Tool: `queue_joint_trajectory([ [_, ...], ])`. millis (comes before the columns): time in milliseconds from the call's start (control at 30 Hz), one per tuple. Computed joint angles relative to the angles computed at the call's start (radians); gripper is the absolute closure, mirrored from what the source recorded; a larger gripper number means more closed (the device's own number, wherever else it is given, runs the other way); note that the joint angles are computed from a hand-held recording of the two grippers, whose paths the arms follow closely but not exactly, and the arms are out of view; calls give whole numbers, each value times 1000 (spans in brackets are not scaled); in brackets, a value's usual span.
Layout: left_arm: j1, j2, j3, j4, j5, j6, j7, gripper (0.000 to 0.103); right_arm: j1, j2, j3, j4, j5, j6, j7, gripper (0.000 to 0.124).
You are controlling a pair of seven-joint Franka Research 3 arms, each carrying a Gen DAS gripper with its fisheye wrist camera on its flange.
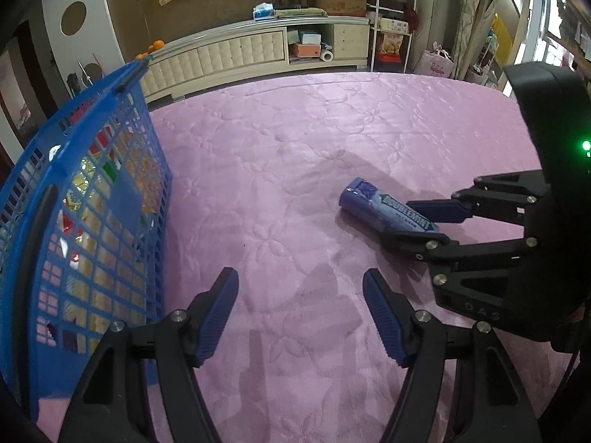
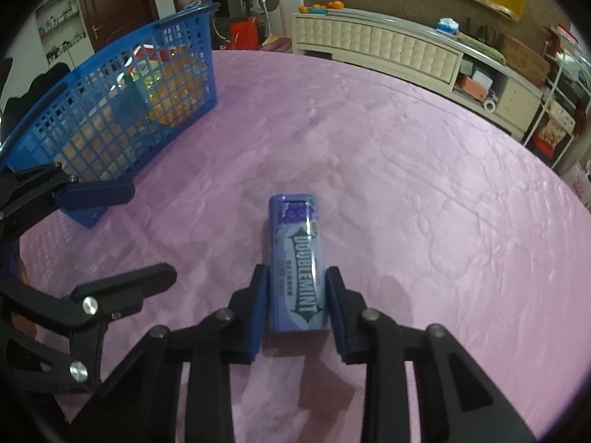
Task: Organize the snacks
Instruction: 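Grasp the blue Doublemint gum tube with the right gripper, then lift the gum tube and carry it over the basket with the right gripper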
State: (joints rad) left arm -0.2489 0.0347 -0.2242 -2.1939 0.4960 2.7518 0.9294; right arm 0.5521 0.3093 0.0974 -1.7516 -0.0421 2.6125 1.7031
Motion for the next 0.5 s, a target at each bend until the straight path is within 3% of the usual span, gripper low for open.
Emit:
queue_joint_trajectory([
  [267, -7, -119, -16, -80, -61, 0, 12, 35, 5, -131, 20, -115, 5, -3, 83, 89],
  [500, -15, -287, -23, -172, -114, -4, 25, 35, 16, -244, 54, -166, -95, -25, 211, 89],
])
